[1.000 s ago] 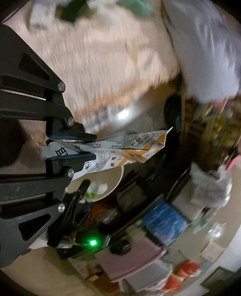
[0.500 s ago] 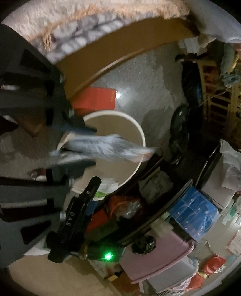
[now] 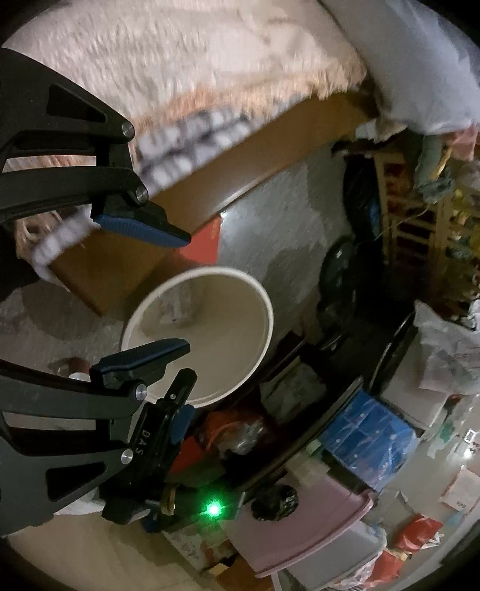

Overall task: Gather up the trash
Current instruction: 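Carry both items to the cream bucket and open both tools to drop them, then return both tools to the trash pile on the bed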

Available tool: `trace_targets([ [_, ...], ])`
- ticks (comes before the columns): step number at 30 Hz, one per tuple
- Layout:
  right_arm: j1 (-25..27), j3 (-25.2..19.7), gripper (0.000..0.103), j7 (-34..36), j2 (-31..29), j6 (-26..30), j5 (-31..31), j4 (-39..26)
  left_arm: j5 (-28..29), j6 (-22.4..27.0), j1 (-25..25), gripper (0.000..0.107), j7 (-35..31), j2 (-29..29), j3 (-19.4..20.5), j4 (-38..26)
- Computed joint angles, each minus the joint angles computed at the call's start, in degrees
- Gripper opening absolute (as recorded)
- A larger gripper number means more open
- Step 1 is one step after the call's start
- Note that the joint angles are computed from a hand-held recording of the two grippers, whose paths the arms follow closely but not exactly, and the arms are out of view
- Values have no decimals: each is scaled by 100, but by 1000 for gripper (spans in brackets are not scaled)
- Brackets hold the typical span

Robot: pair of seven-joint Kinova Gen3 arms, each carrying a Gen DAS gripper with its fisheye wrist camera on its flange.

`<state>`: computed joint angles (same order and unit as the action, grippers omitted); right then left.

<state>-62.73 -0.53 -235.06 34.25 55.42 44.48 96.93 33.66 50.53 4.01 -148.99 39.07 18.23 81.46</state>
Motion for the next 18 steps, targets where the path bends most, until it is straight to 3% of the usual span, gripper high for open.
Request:
trace_targets([
  [7,45,-69,91,1080,271,519,-136,-971,227,-744,-465,50,-550,-434,2,615],
  [18,-192,285,91,3251,1198,1198,-253,-3342,617,-1345,-1260,50,-1077,-718,-45,1017],
])
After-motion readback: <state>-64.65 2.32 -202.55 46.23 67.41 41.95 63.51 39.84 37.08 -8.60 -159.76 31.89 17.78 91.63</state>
